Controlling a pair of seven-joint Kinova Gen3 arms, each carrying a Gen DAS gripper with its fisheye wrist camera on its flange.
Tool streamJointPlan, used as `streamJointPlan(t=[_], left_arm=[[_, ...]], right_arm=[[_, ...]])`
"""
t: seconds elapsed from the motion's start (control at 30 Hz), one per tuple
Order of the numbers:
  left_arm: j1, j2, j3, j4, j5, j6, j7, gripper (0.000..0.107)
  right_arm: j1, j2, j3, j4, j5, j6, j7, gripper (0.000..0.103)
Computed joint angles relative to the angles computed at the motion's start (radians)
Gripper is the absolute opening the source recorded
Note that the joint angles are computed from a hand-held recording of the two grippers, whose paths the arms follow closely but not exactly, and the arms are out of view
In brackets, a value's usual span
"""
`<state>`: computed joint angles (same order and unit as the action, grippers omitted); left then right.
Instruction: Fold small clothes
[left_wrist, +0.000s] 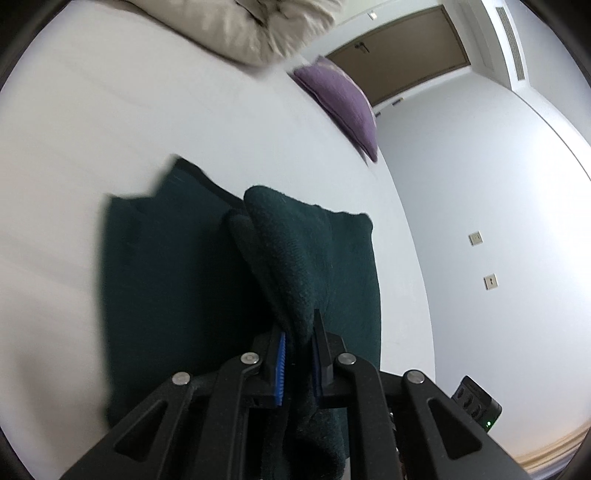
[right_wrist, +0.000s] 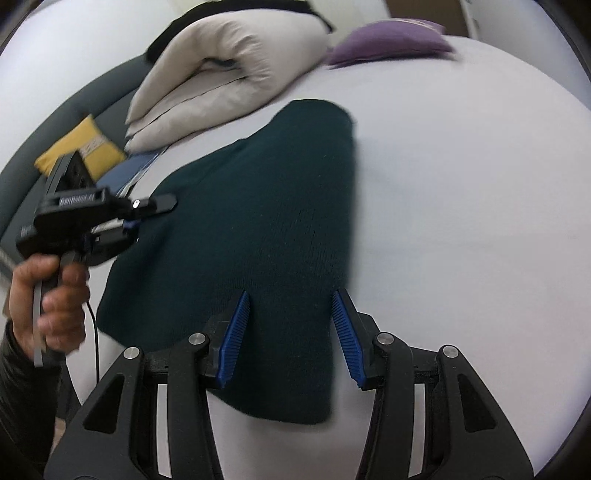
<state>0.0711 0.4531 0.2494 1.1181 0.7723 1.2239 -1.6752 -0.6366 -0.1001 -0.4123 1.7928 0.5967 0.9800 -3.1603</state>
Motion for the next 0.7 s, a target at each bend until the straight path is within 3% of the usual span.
streamJointPlan(t=[0.27, 0.5, 0.63, 0.7], left_arm=[[-0.111, -0.002, -0.03, 0.047, 0.028, 0.034, -0.052, 0.012], [-0.085, -0.006, -0.054, 0.129, 0.017, -0.03, -0.076, 0.014], [-0.138, -0.029, -0.035, 0.217, 0.053, -0.068, -0.093, 0.021], [-0.106, -0.079, -0.072, 0.224, 0.005, -0.101, -0.07, 0.023]], right_arm=[[-0.103, 0.146, 0.043, -0.145, 0.01, 0.04, 0.097, 0.046], [-0.177, 0.234, 0.112, -0.213, 0.0, 0.052, 0.149, 0.048], [-0.199, 0.23, 0.145, -0.178, 0.0, -0.003, 0.116, 0.049], [-0.18, 0.202, 0.151, -0.148, -0.004, -0.065, 0.097, 0.049]])
